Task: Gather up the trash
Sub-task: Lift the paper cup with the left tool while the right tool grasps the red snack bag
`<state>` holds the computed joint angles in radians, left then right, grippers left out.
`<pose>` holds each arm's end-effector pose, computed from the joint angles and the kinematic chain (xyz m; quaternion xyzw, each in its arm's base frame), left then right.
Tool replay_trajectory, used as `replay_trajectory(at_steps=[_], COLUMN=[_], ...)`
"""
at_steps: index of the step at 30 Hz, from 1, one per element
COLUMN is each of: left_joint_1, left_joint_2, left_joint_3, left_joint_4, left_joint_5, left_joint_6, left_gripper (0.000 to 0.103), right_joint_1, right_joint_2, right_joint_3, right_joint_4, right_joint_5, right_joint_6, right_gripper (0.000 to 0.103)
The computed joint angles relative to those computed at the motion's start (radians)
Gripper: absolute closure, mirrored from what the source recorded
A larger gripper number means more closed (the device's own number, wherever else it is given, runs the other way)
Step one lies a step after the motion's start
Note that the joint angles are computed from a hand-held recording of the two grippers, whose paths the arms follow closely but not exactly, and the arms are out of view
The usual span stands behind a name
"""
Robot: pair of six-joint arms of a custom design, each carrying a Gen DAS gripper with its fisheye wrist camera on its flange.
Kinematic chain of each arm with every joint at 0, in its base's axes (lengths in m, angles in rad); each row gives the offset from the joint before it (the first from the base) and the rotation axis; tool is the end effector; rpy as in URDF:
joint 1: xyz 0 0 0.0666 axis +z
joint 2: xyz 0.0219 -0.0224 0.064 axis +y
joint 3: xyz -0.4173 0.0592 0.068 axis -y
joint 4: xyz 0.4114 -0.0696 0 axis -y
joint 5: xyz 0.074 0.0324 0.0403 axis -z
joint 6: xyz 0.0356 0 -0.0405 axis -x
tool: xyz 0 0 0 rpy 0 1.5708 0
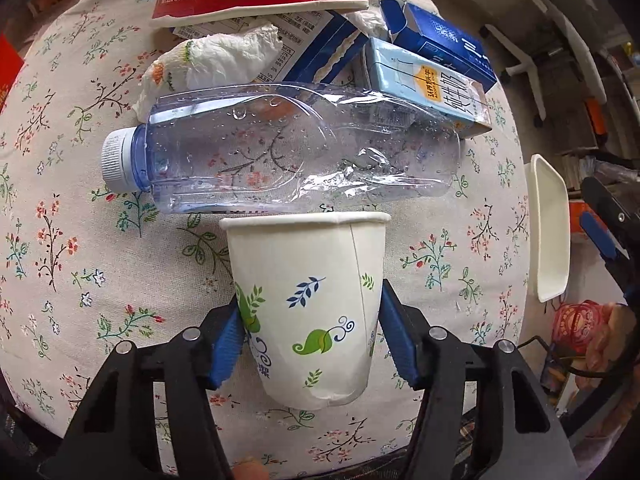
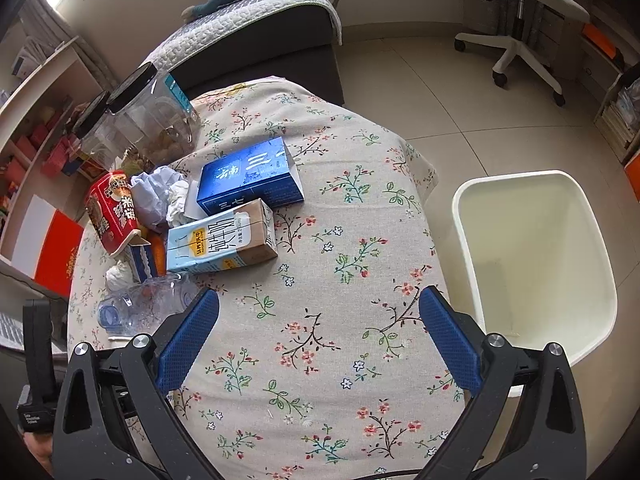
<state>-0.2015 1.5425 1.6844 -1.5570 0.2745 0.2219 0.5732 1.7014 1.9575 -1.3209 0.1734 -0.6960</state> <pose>0.4898 -0.1103 0.5009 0.0006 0.9877 -0.1495 0.0467 0.5029 0.3168 0.5442 0.0808 0.9614 0.0803 0.2505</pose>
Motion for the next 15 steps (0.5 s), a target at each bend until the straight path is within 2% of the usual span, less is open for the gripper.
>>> replay_trajectory(at_steps=[2,4,6,9,11,14,15], left_joint_1=[0.005,0.025,0.049,0.08,0.107,0.141,0.151], left_joint_2=[-0.03,-0.05,-0.065,-0.057,-0.033,0.014,0.015], left_joint_3=[0.001,0.026,0.073,0.175,0.252,0.359,0.37], left_joint_4=[0.002,-0.007,0.008,0.073,0.098,0.146,0.172], left_joint_5=[0.021,0.076,0.097,0.02,-0.042,-0.095,-0.121], left_joint_6=[-0.035,-0.073,-0.096,-0.083,-0.079,-0.053,-0.048], left_gripper=[0.045,0.045,0.046,0.046,0.045,0.045,0.045], right_joint_1=[0.004,0.009,0.006,0.001,0.023,0.072,0.083], right_joint_2=[0.028,0.054,0.073,0.098,0.135,0.23,0.261], right_joint_3=[0.037,0.072,0.1,0.143,0.211,0.37,0.42], right_joint_4=[-0.003,-0.009,-0.005,0.033,0.033,0.012,0.016], right_joint_5=[0.003,0.024,-0.013,-0.121,-0.126,-0.084,-0.095], right_joint_6=[0.063,0.129,0.169,0.154,0.168,0.263,0.299], right_gripper=[0.007,0.007,0.007,0.007,0.007,0.007,0.007])
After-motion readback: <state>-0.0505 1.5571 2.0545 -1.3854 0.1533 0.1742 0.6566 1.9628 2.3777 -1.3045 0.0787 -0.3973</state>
